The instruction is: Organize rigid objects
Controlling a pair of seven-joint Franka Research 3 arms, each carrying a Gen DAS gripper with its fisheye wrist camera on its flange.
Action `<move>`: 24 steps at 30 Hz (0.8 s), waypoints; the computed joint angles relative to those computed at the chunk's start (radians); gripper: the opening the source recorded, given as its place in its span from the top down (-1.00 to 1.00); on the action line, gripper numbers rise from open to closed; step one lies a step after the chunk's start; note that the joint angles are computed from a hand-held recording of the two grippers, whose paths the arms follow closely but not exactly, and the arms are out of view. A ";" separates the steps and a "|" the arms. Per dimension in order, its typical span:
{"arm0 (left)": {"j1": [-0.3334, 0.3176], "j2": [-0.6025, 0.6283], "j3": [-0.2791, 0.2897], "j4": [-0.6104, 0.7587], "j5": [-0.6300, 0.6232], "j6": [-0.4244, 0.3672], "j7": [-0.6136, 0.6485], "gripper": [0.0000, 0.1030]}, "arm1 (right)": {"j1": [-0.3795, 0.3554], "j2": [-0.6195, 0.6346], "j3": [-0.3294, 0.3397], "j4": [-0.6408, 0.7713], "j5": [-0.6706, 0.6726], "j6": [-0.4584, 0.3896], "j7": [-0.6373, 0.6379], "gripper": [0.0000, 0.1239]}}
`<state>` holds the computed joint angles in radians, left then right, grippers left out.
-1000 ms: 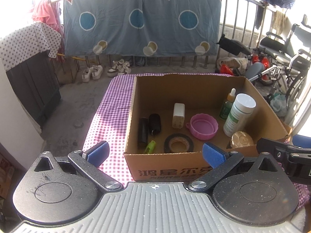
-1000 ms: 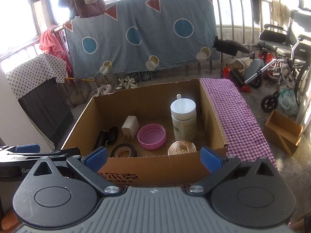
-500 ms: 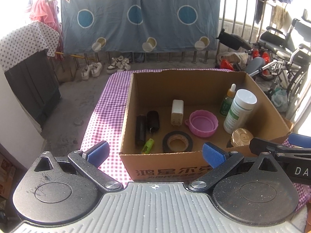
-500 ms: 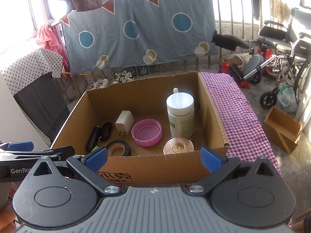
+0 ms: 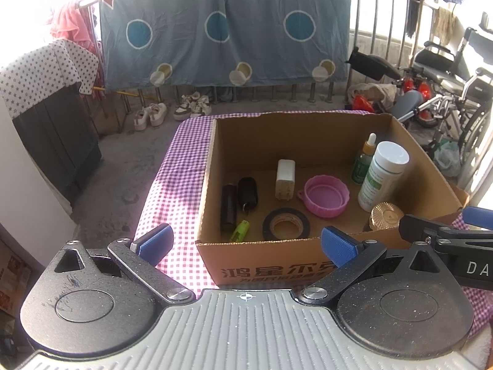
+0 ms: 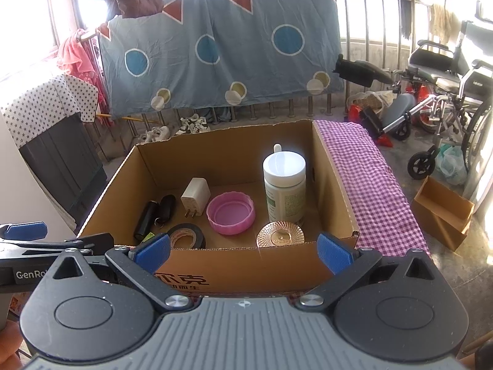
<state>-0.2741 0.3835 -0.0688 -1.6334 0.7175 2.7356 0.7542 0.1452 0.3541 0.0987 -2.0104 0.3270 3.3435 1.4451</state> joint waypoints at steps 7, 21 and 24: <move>0.001 -0.002 -0.004 -0.002 -0.009 -0.005 0.004 -0.99 | 0.075 -0.006 -0.071 -0.005 0.024 0.004 -0.013 -0.66; 0.016 -0.005 -0.013 -0.009 -0.054 0.002 0.040 -0.99 | 0.150 -0.003 -0.141 0.003 0.060 -0.003 -0.037 -0.66; 0.014 -0.005 -0.012 -0.008 -0.056 0.001 0.039 -0.99 | 0.152 -0.003 -0.143 0.003 0.064 -0.001 -0.040 -0.66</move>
<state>-0.2598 0.3790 -0.0804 -1.6416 0.6611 2.7363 0.7931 0.2975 0.3512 -0.0438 -2.0077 0.3910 3.3421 1.4051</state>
